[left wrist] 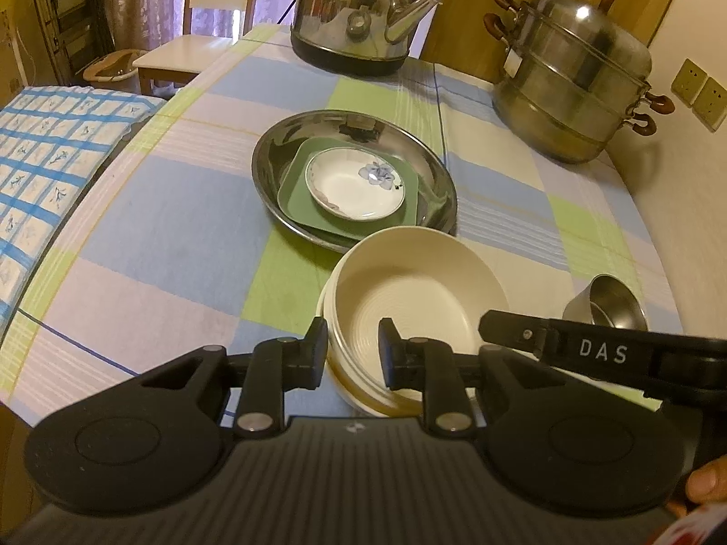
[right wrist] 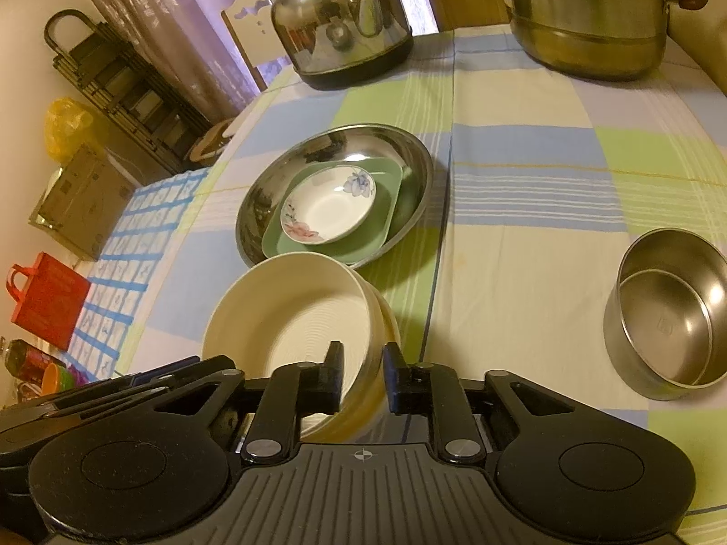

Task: Organize plates and bowls
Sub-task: 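Lower the cream bowl onto the white bowl and open the left tool, then move the left tool toward the small steel bowl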

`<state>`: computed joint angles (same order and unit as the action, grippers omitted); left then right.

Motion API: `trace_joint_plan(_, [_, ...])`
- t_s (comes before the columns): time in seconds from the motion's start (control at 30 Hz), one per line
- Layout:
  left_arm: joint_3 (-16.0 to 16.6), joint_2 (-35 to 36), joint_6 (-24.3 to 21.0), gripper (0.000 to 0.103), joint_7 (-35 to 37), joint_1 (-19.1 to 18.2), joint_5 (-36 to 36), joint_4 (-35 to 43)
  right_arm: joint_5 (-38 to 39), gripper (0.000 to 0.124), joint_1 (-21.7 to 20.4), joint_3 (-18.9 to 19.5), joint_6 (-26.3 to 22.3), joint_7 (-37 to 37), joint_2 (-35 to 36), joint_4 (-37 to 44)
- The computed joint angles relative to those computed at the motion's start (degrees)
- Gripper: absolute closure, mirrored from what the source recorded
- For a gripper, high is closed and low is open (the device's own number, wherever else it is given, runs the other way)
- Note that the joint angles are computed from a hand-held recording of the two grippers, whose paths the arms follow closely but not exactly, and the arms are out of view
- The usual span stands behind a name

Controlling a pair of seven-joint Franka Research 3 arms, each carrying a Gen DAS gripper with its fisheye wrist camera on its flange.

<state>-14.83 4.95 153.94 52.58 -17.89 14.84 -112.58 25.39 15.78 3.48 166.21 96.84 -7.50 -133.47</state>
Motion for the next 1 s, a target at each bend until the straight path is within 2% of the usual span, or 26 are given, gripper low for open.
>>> trace_joint_plan(0.07, [-0.03, -0.45, -0.42, 0.079, 0.03, -0.09, 0.29, -0.02, -0.82, 0.08, -0.27, 0.13, 0.42, 0.28, -0.79, -0.56])
trace_joint_plan(0.17, [-0.08, -1.28, -1.36, 0.075, -0.07, -0.29, 1.18, -0.07, -2.34, 0.072, -0.62, 0.42, 0.96, 0.94, -2.03, -1.57])
trace_joint_plan(0.33, [-0.4, -3.29, -2.99, 0.067, -0.2, -0.7, 2.32, -0.64, -2.29, 0.067, -0.56, 0.07, 0.07, 0.96, -4.93, -3.65])
trace_joint_plan(0.57, [-1.1, -5.94, -5.34, 0.064, -0.27, -1.38, 2.29, -2.21, -2.1, 0.055, -1.09, -0.62, -2.32, -0.06, -9.9, -7.11])
trace_joint_plan(1.0, [-2.98, -7.2, -7.94, 0.058, -0.01, -4.35, -0.16, -3.7, -2.51, 0.051, -3.27, -1.55, -7.71, -1.36, -19.79, -14.7])
